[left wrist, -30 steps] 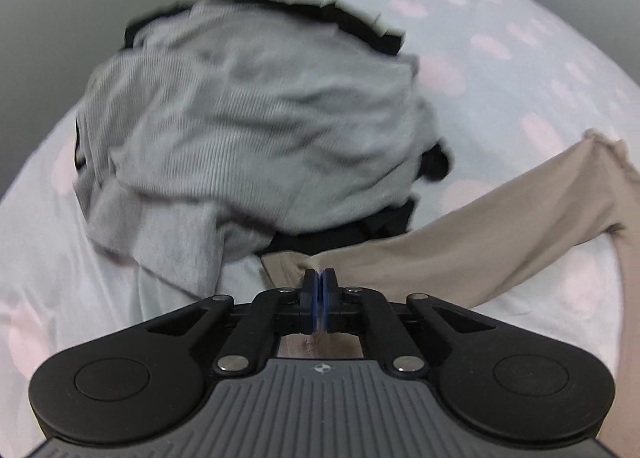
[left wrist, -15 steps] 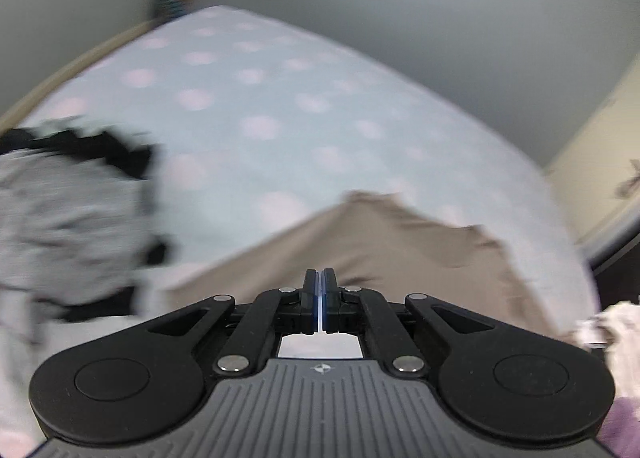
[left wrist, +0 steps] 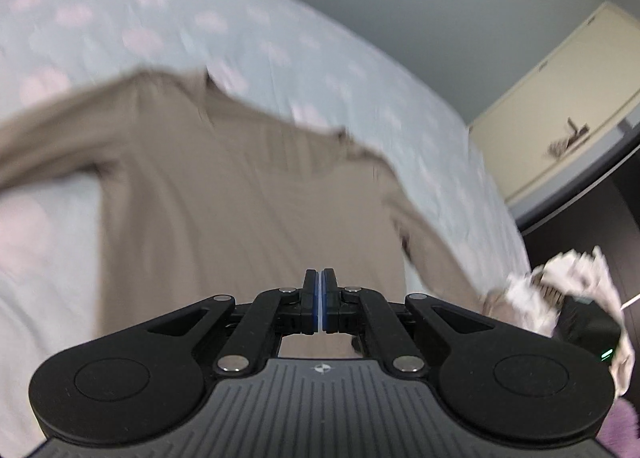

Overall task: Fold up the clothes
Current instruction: 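Carry the held sleeve across the shirt body with the left gripper and release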

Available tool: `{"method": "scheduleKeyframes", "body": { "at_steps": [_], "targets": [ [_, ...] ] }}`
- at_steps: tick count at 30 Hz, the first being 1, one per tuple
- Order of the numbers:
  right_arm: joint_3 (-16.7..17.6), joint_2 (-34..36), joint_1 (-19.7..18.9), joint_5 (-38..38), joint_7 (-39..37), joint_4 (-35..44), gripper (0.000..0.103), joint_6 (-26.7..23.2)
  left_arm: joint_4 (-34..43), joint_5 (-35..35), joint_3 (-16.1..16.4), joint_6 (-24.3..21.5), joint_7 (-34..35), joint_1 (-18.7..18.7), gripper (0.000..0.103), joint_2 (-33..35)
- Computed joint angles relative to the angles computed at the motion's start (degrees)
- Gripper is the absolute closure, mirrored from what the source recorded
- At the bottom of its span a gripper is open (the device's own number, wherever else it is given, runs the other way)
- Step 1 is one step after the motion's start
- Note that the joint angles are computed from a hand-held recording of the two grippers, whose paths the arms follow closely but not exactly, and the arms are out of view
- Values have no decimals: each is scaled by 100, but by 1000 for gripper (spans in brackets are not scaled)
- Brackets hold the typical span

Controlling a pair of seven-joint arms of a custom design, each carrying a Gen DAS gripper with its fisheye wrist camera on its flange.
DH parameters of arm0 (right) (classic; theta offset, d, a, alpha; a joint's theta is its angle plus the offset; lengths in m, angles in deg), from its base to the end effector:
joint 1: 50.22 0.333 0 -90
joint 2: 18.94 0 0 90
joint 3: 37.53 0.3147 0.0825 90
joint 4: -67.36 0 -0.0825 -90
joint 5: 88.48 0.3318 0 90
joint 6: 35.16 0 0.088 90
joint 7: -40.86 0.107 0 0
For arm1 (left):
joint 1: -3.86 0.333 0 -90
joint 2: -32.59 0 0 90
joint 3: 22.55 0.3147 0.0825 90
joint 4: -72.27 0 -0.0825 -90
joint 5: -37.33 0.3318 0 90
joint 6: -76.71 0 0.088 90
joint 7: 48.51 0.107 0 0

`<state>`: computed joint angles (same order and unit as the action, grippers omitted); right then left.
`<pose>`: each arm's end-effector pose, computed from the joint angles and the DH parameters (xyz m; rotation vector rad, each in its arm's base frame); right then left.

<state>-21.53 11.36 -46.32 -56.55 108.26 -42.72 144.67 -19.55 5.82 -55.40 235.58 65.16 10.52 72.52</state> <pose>0.6148 0.1488 0.3292 -1.8147 1.6466 -0.3230 0.6607 -0.2037 0.3505 1.7805 -2.1406 1.1787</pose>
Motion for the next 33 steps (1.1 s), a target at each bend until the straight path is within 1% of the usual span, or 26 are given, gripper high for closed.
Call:
{"method": "scheduleKeyframes", "body": {
  "at_steps": [3,4,6,8,9,10,11,12,13,17,19,22,24,27,29,30,33],
  "targets": [
    [-315,39,276,-91,240,13,58,-38,-39,294,241,-68,-197,-294,103,141],
    [-397,56,353,-128,318,14,58,-48,-54,367,266,-84,-246,-339,103,175],
    [-434,86,403,-190,394,7,58,-40,-109,450,240,-132,-286,-333,103,208],
    [-439,108,435,-258,431,-16,58,-4,-209,482,170,-79,-253,-288,102,205],
    [-506,112,505,-313,478,-21,59,1,-252,484,116,-47,-209,-242,94,198],
    [-556,113,553,-367,514,-27,59,7,-301,485,69,4,-166,-200,81,176],
    [-551,115,549,-401,529,-30,59,19,-358,487,27,74,-123,-161,75,141],
    [-606,103,594,-441,576,-44,59,32,-413,489,-15,143,-80,-120,65,107],
    [-625,93,606,-483,594,-57,59,56,-464,492,-54,214,-44,-82,61,75],
    [-775,24,727,-630,739,-173,59,255,-736,478,-225,430,96,148,61,-87],
    [-697,-1,645,-659,782,-219,59,337,-912,530,-205,529,118,217,61,-205],
    [-493,-4,445,-678,811,-245,59,430,-1124,687,-62,640,23,233,61,-340],
    [-331,19,292,-679,823,-229,60,458,-1281,693,-46,702,-78,341,61,-401],
    [32,114,-30,-666,770,-107,61,379,-1475,689,-38,824,-260,472,61,-462],
    [161,191,-105,-684,690,0,62,331,-1638,737,-52,966,-319,569,61,-513],
    [220,230,-128,-694,640,57,62,307,-1736,794,-6,1061,-385,584,61,-557],
    [335,349,-136,-683,523,228,62,237,-1994,1040,323,1327,-821,498,61,-729]
  ]
}}
